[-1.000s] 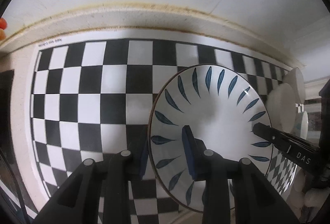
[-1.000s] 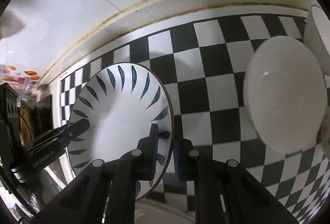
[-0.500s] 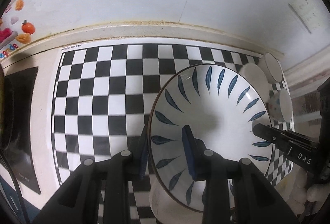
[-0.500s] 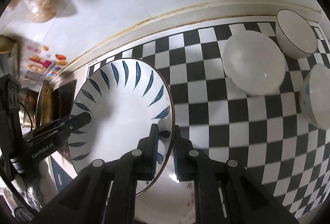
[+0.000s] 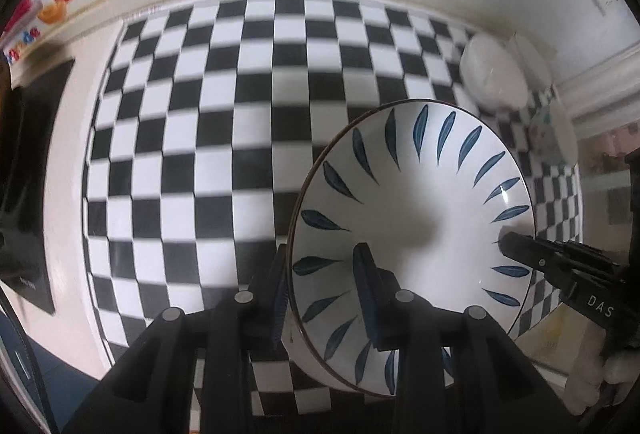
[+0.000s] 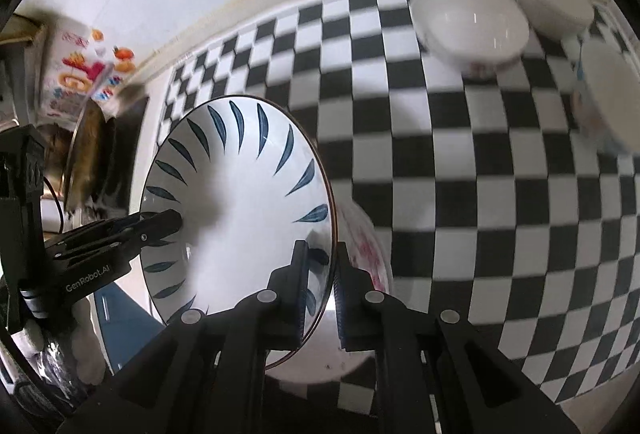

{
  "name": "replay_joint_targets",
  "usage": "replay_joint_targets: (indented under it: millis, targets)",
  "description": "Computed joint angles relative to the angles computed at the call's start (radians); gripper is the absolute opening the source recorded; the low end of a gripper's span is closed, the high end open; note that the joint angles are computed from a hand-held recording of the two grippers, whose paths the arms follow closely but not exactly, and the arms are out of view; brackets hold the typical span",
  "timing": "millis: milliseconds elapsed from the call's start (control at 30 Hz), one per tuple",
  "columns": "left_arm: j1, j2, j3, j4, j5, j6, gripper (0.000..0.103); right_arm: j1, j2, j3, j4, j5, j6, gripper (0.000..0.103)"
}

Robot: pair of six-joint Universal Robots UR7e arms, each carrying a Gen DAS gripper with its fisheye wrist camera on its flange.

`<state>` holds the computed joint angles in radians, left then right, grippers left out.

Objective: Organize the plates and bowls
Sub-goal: 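Lift the blue-striped plate with both grippers and carry it over the plate stack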

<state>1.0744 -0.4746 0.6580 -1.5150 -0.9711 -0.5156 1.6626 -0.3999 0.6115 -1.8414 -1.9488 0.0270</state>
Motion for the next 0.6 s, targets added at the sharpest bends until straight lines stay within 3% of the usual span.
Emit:
replay_joint_targets:
  millis: [267, 600]
  targets:
    - [0.014, 0.007, 0.045, 0.051, -0.028, -0.028, 0.028, -0.034, -0.035, 0.119, -0.007, -0.014, 0.008, 0.013]
    - [0.010, 0.078, -0.041, 0.191, -0.002, -0.028, 0.028, -0.048, -0.024, 0.132, 0.026, -0.047, 0.001, 0.013]
